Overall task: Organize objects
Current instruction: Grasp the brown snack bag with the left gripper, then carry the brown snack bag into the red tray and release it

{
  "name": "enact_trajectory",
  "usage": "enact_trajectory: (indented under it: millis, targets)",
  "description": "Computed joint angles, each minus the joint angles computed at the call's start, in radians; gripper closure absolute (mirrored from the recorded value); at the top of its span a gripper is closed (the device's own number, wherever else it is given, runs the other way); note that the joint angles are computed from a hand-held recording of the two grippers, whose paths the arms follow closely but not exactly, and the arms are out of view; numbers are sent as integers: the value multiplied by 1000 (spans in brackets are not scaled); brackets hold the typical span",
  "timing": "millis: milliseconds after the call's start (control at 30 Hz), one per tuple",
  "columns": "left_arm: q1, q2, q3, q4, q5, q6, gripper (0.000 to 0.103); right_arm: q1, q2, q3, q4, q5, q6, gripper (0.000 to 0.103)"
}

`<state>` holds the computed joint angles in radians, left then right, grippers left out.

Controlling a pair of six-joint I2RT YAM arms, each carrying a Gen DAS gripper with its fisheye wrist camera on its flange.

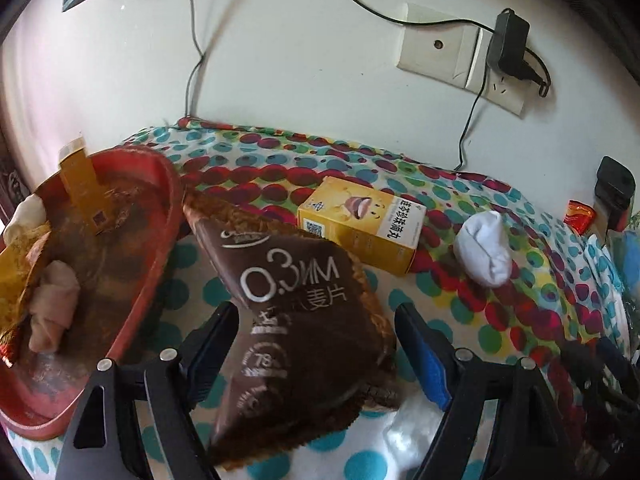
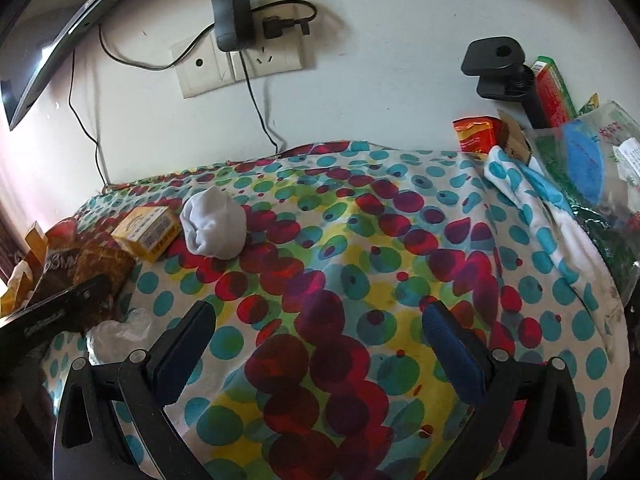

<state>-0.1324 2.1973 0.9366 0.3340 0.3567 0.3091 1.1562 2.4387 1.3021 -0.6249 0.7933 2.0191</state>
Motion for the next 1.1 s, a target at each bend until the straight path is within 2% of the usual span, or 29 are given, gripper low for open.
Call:
enact_trajectory:
  millis: [33,100,167,200,267,467,733,933,1100]
  targets:
    - [-6,4,6,-4,-6,3,22,-2,-3,-6,13,-2,-6,0]
    - [-13,3,18,-31,7,15,30,-5,-9,-23,40,-4,-13,0]
    - [-24,1,29,-53,6,16,32,-5,-13,-35,60,-2,-21,0]
    - [-24,-2,33,-66,16,16,40,-5,-12,-34,64,-2,-26,0]
    - [-18,-22,24,-90,41,31,46,-7,-10,-26,59,-1,-37,0]
    - [30,-191,-137,-12,100,97,46,-6,10,27,-4,5,-50,0]
    - [275,-360,-214,-101,210,238,46,-8,32,83,-64,7,-78,0]
    - [497,-356,-151,-143,278,340,46,-6,54,133,-126,12,-77,0]
    - [629,-273,-29,-187,294,397,46,-6,71,168,-161,16,-91,0]
